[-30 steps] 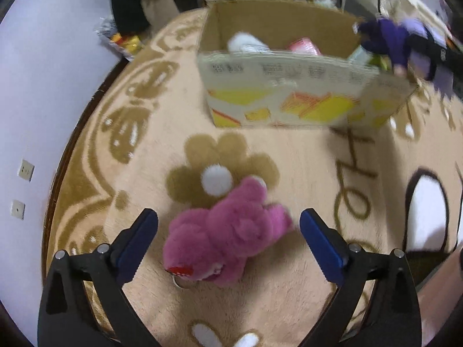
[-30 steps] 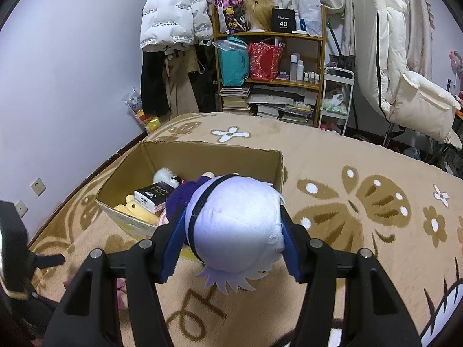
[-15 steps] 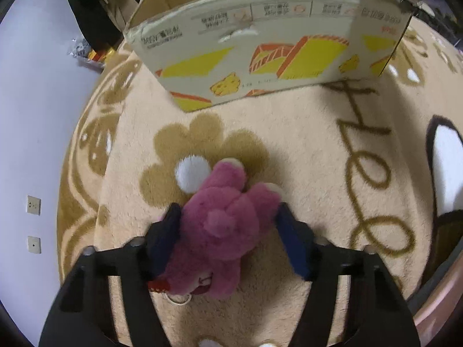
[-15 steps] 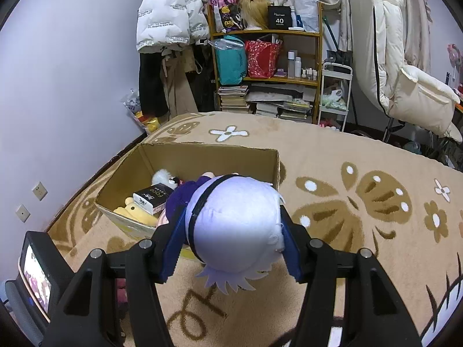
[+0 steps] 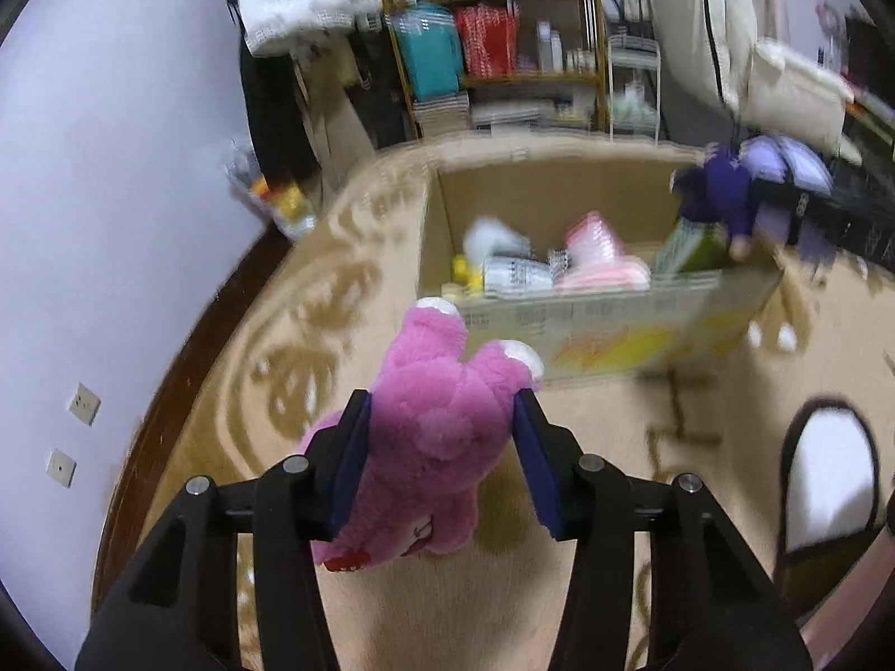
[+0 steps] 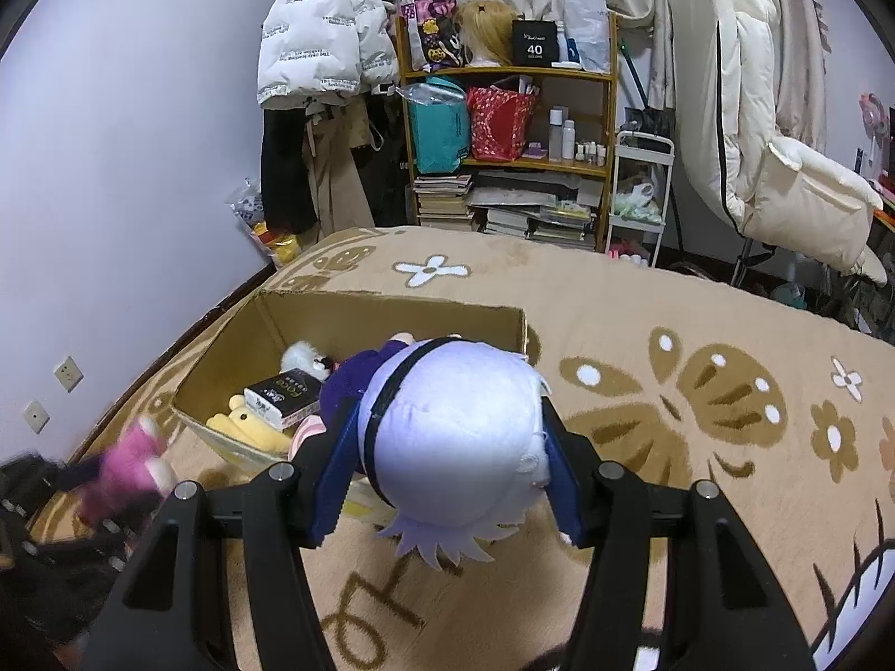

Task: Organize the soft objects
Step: 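Lower the pink bear into the box with the left gripper while the right lowers the doll in, releasing both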

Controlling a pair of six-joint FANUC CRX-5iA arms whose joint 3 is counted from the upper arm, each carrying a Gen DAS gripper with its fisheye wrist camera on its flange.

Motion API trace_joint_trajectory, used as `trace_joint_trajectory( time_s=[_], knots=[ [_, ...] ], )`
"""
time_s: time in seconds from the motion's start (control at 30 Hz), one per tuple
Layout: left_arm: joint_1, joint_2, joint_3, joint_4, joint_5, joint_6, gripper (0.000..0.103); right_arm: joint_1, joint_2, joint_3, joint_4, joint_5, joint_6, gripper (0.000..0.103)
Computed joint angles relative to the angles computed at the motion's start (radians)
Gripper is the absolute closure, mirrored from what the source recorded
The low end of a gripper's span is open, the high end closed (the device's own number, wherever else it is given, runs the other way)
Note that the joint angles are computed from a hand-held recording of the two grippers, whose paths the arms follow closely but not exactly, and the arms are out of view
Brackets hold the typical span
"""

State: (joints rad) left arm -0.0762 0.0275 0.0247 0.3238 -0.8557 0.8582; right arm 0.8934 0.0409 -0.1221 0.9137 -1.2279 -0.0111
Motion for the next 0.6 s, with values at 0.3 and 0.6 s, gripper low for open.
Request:
trace_joint_trajectory(
  time_s=[0.3, 0.6],
  knots=[
    [-0.042, 0.066, 0.095, 0.084, 0.097, -0.027, 0.054, -0.031, 0.021, 0.023, 0.012, 0.007, 0.045, 0.04],
    [-0.067, 0.164, 0.174, 0.128, 0.14, -0.006, 0.053, -0.081, 0.031, 0.021, 0.025, 0.078, 0.065, 0.04]
  ],
)
